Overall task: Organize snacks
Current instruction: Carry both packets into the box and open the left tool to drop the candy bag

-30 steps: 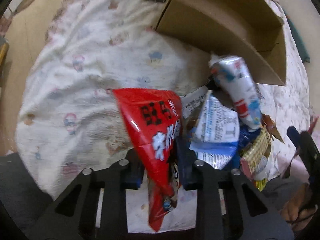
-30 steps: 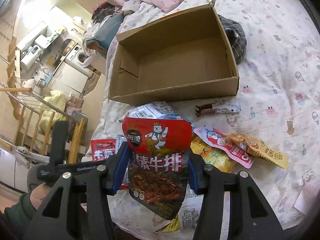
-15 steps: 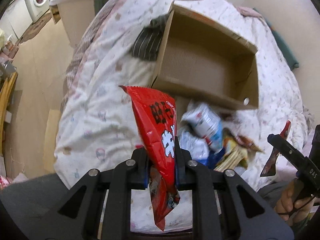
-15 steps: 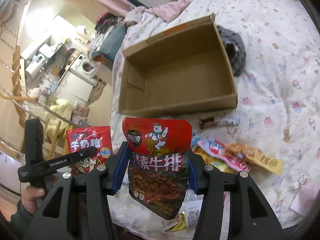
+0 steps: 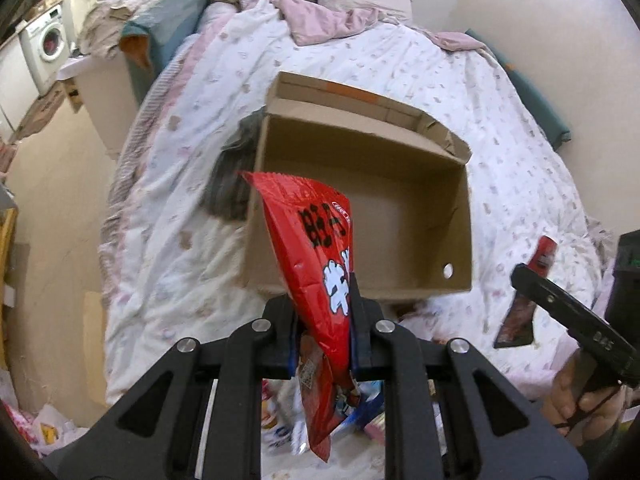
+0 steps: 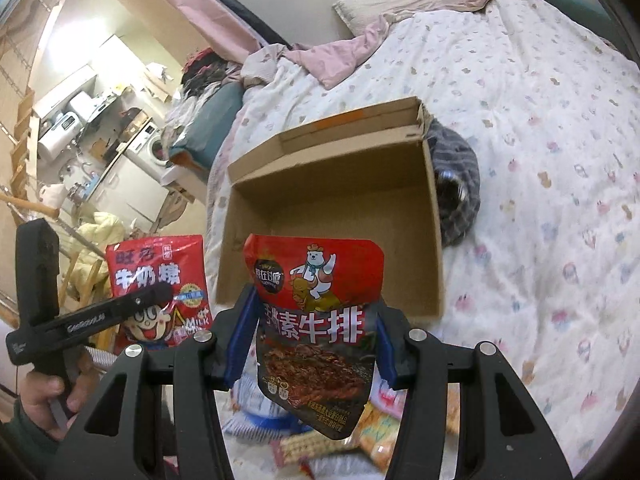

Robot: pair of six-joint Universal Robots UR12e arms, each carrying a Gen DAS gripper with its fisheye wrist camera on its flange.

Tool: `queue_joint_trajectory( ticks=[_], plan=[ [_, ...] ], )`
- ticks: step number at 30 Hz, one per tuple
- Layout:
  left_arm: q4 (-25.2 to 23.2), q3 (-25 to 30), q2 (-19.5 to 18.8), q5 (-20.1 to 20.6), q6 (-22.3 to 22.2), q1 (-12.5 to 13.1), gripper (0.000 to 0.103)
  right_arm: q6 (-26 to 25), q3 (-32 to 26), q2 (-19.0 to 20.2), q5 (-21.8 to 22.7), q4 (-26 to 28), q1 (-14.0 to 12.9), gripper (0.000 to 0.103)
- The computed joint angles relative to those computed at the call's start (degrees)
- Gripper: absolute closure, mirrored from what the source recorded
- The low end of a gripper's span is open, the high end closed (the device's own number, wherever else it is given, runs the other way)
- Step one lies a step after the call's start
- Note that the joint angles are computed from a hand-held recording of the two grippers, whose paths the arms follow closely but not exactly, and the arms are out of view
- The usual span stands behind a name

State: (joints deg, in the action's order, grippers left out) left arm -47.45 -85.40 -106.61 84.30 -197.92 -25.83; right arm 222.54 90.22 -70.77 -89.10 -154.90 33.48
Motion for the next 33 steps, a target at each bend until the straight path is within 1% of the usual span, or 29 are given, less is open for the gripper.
queue_joint_trajectory(
  ticks=[7,12,14,16,18,20,23,27,31,33],
  plan=[
    [-0.3,4.3,-4.7,-1.3,2.1,-0.4,0.088,-0.5,-2.8,3.1,0.4,1.3,-2.2,0.049],
    [0.5,5.1,-7.1,-2.4,4.6,-0.5,0.088,-0.2,-2.9,5.0,1.9,1.3,-2.8,0.049],
    [0.9,4.8,-7.5,-2.0,4.6,-0.4,0.088,-0.4,-2.9,5.5,2.2,2.1,-2.8,0.049],
    [1.2,4.7,-8.0,-2.4,3.6,-0.1,0.088,-0.2,-3.1,6.0,2.6,2.9,-3.0,0.049],
    [1.8,4.7,-8.2,-3.0,2.9,0.2,0.088,-0.3,-3.7,6.5,1.9,4.0,-2.9,0.049],
    [3.0,4.7,-8.4,-3.4,2.9,0.3,0.088,-0.8,-4.2,6.9,1.0,4.2,-2.8,0.049],
    [4.8,4.6,-8.4,-3.7,2.8,0.3,0.088,-2.2,-5.4,7.7,1.1,5.2,-2.8,0.049],
    [4.3,5.0,-9.0,-4.6,3.2,0.3,0.088,-3.3,-6.4,8.5,0.8,6.5,-2.7,0.049],
    [3.6,5.3,-9.5,-2.1,4.9,-0.3,0.088,-4.3,-6.6,8.7,0.9,6.7,-2.5,0.049],
    [2.6,5.5,-9.7,-2.2,4.6,-0.3,0.087,-4.5,-6.6,8.8,1.0,6.9,-2.5,0.048]
  ],
)
